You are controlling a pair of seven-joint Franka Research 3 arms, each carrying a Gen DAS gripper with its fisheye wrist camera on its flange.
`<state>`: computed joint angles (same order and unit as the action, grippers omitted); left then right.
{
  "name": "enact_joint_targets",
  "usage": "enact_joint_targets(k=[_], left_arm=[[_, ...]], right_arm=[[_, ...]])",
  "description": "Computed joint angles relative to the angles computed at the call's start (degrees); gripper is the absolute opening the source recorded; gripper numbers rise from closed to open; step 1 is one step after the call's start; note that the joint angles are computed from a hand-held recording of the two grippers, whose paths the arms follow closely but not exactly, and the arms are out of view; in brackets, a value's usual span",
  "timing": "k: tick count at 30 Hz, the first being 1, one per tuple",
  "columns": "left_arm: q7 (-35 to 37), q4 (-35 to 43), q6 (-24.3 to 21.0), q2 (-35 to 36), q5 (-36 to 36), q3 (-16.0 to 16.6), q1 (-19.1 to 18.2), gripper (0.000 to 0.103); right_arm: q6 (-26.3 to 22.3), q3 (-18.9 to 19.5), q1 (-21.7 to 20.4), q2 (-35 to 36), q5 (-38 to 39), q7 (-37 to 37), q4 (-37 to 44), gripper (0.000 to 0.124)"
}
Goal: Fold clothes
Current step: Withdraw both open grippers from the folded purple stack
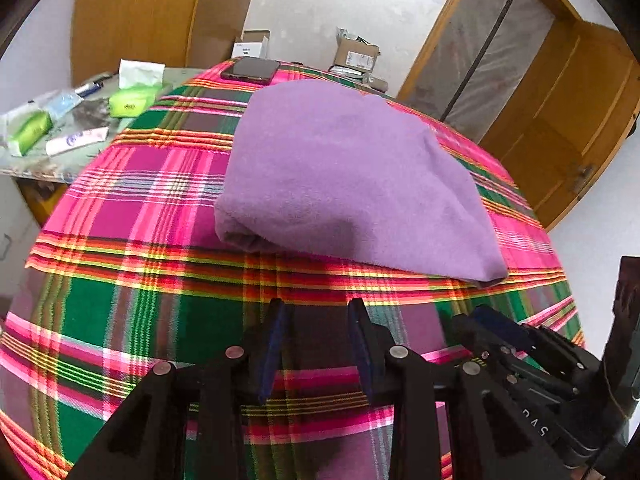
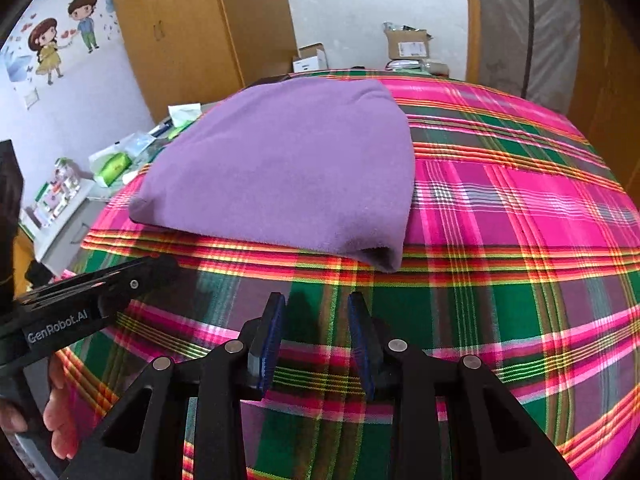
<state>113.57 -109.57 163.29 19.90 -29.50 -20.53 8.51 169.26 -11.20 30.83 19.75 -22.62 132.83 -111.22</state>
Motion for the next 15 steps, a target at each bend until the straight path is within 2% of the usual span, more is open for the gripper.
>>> enact_joint_targets(k=[1,4,6,8,10,12,15], left_arm=[[-0.41,-1.02,1.27,-0.41,0.83,0.67,-0.42,0.033],[-2.14,-2.96,4.4,-0.99,3.47,1.69,-1.1,0.033],[-4.61,-2.69,5.8,-0.35,6.5,2.69,-2.25,0.033],[-7.96,-2.88,7.19,-0.13,10.41,3.98,-3.63,0.033],[-10.99,-4.23,8.87,-0.65,14.28,5.45,-4.72,0.033],[-15.68,-3.82,9.74,-0.15,19.54,8.92,-7.65,0.033],[-16.9,-3.76,9.93,0.16,21.57,7.49,-5.67,0.033]], right_arm=[[-1.02,-1.79,1.74,0.19,-1.78,2.03,0.32,0.033],[-3.06,-3.73,3.67,0.7,-6.33,6.02,1.31,0.034],[-3.62,-2.86,2.95,0.92,-7.68,6.73,1.83,0.037],[-3.64,-1.53,1.76,1.13,-7.75,6.39,2.17,0.054],[-4.12,-1.16,1.42,1.37,-8.2,6.74,2.6,0.055],[-5.55,-1.16,1.57,1.73,-9.04,7.51,3.48,0.055],[-7.51,-0.95,1.66,2.11,-10.71,8.85,4.59,0.055]])
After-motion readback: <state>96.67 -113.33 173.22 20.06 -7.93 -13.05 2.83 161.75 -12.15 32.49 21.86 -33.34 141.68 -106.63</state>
